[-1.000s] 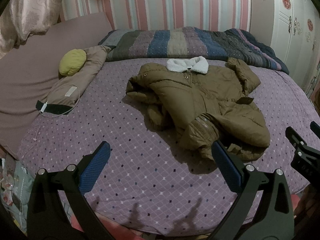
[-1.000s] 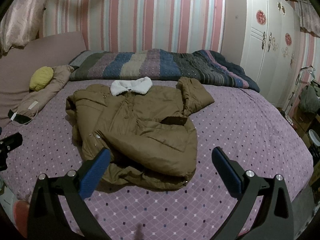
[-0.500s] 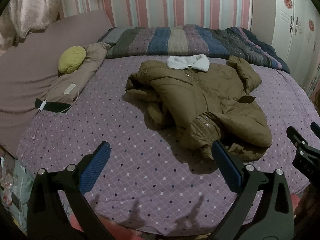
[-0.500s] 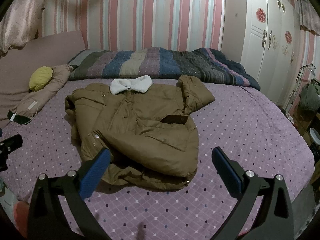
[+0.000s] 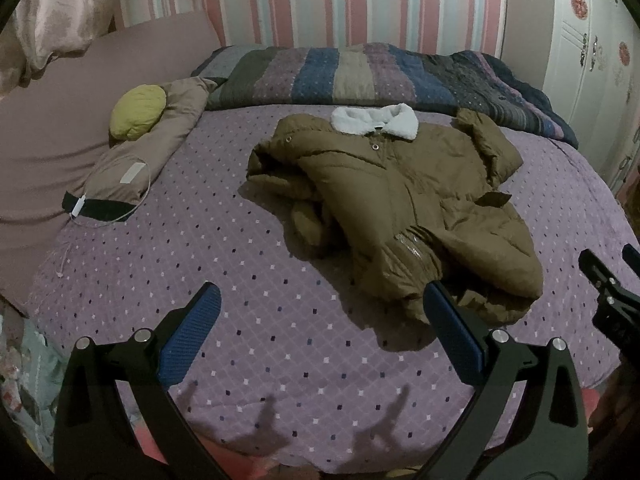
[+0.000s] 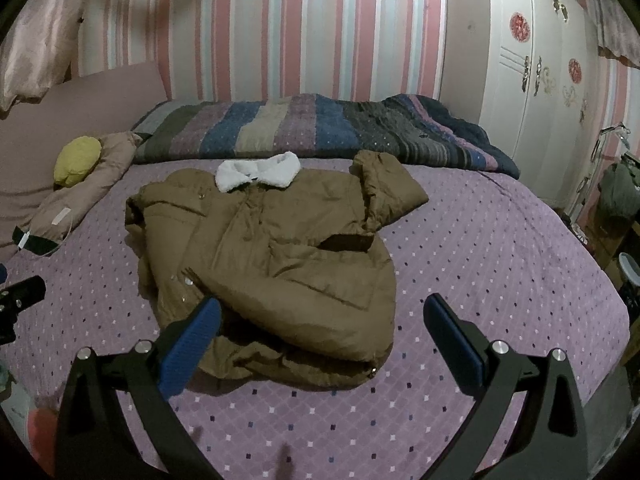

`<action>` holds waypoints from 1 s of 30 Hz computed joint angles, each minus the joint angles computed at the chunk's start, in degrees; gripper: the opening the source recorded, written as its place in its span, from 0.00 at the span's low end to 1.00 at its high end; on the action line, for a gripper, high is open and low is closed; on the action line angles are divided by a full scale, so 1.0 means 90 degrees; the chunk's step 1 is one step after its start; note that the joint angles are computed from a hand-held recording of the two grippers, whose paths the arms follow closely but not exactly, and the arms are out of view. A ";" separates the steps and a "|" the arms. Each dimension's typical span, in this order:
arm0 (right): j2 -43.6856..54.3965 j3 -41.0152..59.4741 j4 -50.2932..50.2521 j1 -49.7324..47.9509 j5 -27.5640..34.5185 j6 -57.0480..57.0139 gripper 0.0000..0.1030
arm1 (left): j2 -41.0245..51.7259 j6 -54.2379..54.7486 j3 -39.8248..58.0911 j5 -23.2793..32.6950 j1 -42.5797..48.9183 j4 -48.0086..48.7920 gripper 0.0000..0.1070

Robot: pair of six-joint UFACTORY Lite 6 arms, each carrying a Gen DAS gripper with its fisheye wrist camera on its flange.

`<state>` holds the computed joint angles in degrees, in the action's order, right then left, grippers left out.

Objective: Fold large clothes
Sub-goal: 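Move both tools down toward the brown jacket on the bed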

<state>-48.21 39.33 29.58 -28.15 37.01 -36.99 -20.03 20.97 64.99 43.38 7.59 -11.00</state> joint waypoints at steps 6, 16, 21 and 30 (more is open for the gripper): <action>0.0718 0.0690 0.0113 0.0053 -0.0224 0.0029 0.98 | 0.0603 -0.0058 0.0716 0.0030 -0.0091 0.0024 0.94; 0.2271 0.2008 0.0418 -0.0016 -0.0259 -0.0290 0.98 | 0.2028 -0.1455 0.2363 -0.0002 -0.0352 0.0940 0.94; 0.3081 0.2704 0.0675 -0.0153 -0.0062 -0.0508 0.98 | 0.2951 -0.1747 0.3286 -0.0045 -0.0196 0.1264 0.94; 0.5263 0.5228 0.0355 -0.0087 -0.0167 -0.0216 0.98 | 0.6059 -0.1130 0.7930 0.0829 0.0214 0.1356 0.94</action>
